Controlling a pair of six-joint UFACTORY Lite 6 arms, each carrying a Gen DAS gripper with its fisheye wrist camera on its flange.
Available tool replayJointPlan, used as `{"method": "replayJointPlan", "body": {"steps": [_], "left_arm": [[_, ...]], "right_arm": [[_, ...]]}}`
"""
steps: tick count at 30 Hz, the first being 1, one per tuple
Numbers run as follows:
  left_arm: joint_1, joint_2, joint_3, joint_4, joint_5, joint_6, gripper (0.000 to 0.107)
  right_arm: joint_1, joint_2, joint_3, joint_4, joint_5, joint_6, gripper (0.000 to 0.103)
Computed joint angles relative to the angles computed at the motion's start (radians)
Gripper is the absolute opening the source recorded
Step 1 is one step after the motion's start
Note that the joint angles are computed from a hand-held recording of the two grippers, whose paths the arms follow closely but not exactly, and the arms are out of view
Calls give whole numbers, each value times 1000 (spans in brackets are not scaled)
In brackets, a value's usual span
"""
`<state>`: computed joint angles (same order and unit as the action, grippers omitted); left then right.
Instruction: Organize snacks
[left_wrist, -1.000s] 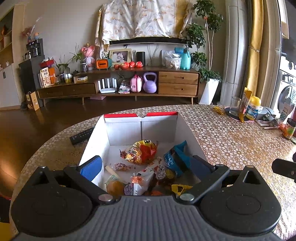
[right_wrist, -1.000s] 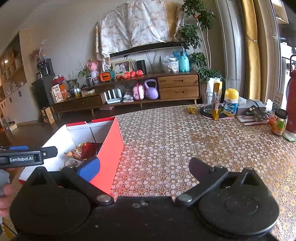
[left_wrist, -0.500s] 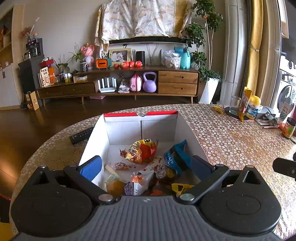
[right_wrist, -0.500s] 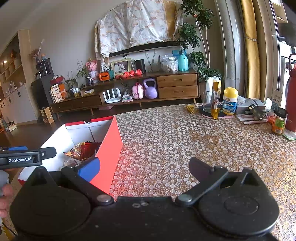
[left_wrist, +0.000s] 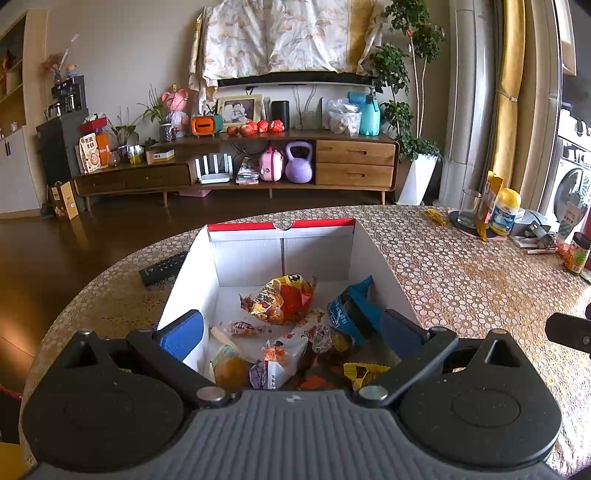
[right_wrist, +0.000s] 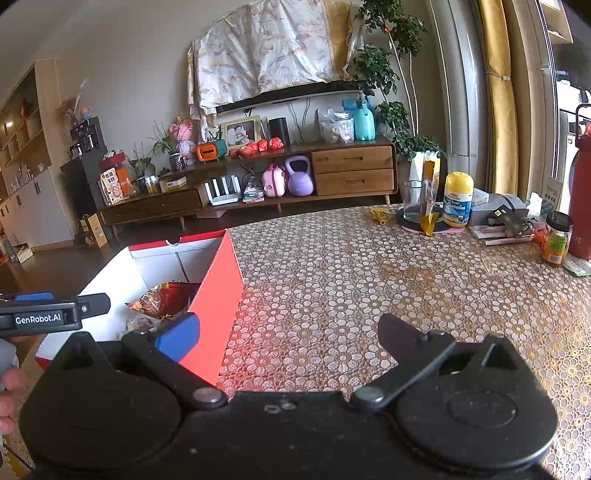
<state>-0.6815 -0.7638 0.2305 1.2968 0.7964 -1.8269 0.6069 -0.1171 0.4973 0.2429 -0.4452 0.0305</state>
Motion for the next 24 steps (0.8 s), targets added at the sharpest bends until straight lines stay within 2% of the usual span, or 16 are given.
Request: {"method": "replayJointPlan", "body": {"steps": [24], "left_arm": [[-7, -9, -9, -4, 5, -3, 103]], "right_arm": [[2, -2, -4, 3, 1, 3, 103]]}}
